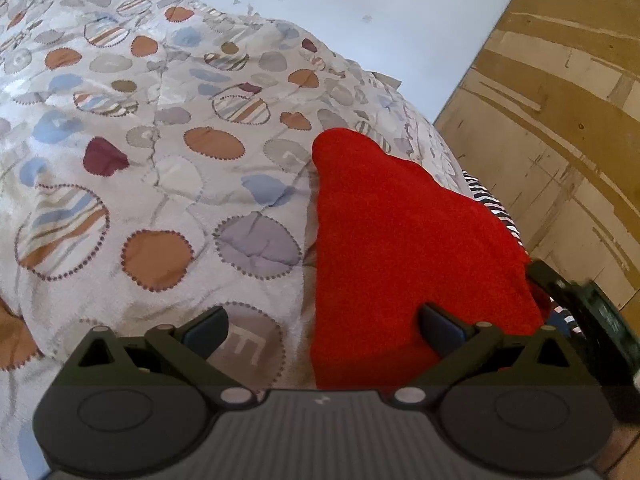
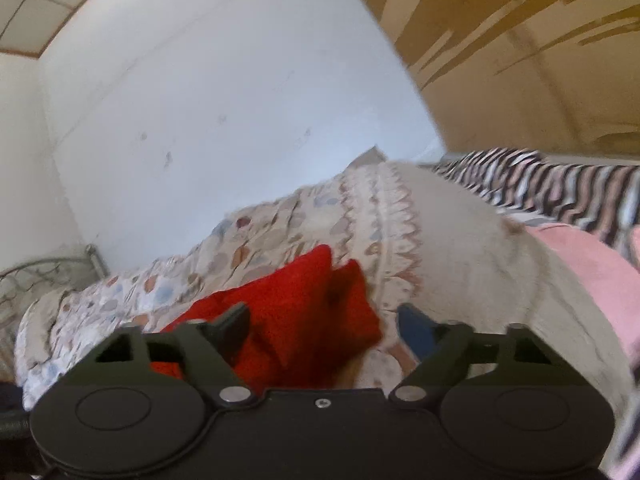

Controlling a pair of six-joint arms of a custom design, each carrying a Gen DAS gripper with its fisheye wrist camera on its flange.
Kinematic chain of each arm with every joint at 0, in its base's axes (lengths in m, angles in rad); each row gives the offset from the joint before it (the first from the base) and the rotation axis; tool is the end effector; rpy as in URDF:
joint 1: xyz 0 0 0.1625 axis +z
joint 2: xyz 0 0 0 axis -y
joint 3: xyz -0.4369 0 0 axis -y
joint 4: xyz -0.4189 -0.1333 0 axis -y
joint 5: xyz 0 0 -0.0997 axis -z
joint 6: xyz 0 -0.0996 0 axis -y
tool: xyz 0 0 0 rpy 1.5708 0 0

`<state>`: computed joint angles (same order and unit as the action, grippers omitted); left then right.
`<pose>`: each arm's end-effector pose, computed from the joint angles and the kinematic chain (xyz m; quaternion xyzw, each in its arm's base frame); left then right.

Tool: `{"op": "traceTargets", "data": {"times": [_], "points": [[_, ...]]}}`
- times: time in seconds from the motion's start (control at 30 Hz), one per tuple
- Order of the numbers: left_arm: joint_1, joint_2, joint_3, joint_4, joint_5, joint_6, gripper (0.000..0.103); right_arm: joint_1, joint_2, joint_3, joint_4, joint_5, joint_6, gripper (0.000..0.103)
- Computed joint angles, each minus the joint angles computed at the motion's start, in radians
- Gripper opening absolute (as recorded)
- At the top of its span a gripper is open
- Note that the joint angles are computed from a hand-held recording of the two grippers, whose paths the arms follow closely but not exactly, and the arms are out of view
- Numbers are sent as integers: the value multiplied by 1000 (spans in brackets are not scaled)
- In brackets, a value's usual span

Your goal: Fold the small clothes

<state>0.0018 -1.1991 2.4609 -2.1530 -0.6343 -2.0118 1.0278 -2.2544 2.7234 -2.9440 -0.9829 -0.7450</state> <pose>-0.3261 -0.2141 0.0619 -0.0380 0.8538 -0.4801 0.1976 0.0454 -0.2896 0.3390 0.2127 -0.8438 0.4909 0.0426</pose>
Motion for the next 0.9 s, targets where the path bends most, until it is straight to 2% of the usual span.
{"op": "traceTargets", "data": {"times": [0.03, 0.07, 0.1, 0.13, 0.17, 0.23, 0.3, 0.37, 0.43, 0.47, 0.5, 0.57, 0.7, 0.83, 0.9], "points": [[0, 3, 0, -4, 1, 1, 103, 67, 62, -48, 40, -44, 10, 65], [1, 6, -3, -1, 2, 1, 103, 93, 83, -62, 44, -83, 10, 59], [1, 8, -6, 6, 3, 2, 103, 123, 116, -78, 34, -110, 17, 44], [2, 10, -9, 10, 4, 6, 103, 181, 171, -108, 29, -167, -4, 36], [4, 12, -13, 12, 4, 9, 103, 196, 185, -107, -1, -190, 15, 35], [10, 17, -19, 7, 5, 20, 103, 271, 244, -132, -56, -248, -17, 24], [15, 25, -25, -2, 8, 35, 103, 293, 261, -138, -80, -266, -29, 24], [16, 35, -32, 6, 11, 32, 103, 350, 305, -149, -146, -338, -41, 24], [14, 41, -37, 17, 11, 22, 103, 360, 360, -156, -204, -397, -4, 23], [12, 44, -39, 21, 12, 18, 103, 341, 359, -154, -196, -387, 8, 24], [12, 46, -40, 25, 11, 17, 103, 341, 359, -154, -196, -387, 8, 29], [11, 51, -46, 38, 13, 15, 103, 280, 342, -141, -186, -329, 33, 36], [10, 51, -47, 43, 15, 10, 103, 269, 334, -145, -175, -332, 70, 59], [7, 47, -35, 21, 13, -8, 103, 260, 342, -142, -194, -337, 81, 71], [8, 42, -31, 11, 9, -7, 103, 234, 340, -132, -202, -313, 98, 77]]}}
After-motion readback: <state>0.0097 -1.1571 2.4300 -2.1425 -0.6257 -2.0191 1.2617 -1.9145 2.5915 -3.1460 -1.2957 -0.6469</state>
